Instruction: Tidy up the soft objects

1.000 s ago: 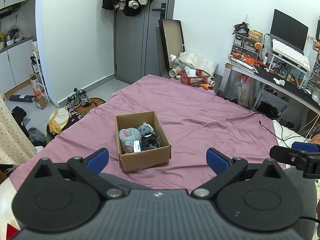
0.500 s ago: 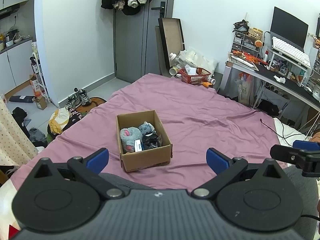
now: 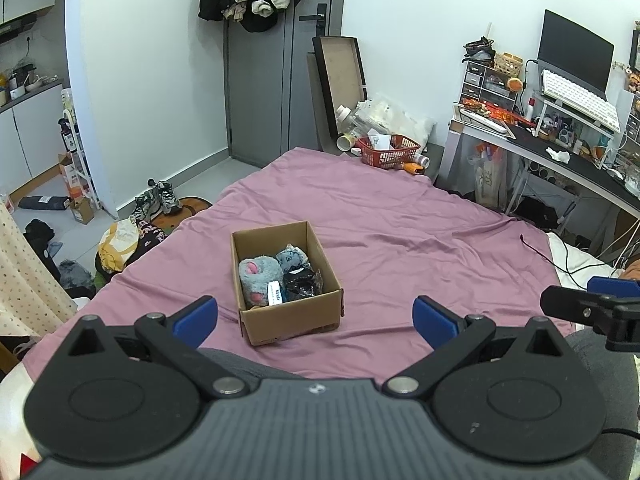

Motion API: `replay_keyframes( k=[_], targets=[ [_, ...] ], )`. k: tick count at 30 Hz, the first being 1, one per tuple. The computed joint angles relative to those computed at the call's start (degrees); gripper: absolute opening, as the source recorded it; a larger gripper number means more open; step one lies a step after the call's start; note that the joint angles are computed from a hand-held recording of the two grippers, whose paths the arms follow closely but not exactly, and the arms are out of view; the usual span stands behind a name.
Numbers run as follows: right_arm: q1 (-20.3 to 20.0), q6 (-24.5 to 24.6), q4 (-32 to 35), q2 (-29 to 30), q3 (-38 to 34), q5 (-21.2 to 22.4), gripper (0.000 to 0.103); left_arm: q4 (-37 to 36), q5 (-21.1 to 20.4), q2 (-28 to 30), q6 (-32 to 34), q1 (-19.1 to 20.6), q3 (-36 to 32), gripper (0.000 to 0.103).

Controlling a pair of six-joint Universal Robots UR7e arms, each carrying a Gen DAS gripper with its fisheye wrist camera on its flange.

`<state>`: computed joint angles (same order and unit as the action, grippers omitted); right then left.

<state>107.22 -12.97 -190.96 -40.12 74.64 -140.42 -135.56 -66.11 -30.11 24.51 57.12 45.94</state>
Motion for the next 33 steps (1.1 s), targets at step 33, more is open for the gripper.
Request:
replay_keyframes(
  k=[33],
  targets=[
    [-0.4,-0.1,0.4,-0.1,0.3,-0.1,0.103,1.3,-0.4,0.8,-0.2,0.2,-1.0,0.103]
  ],
)
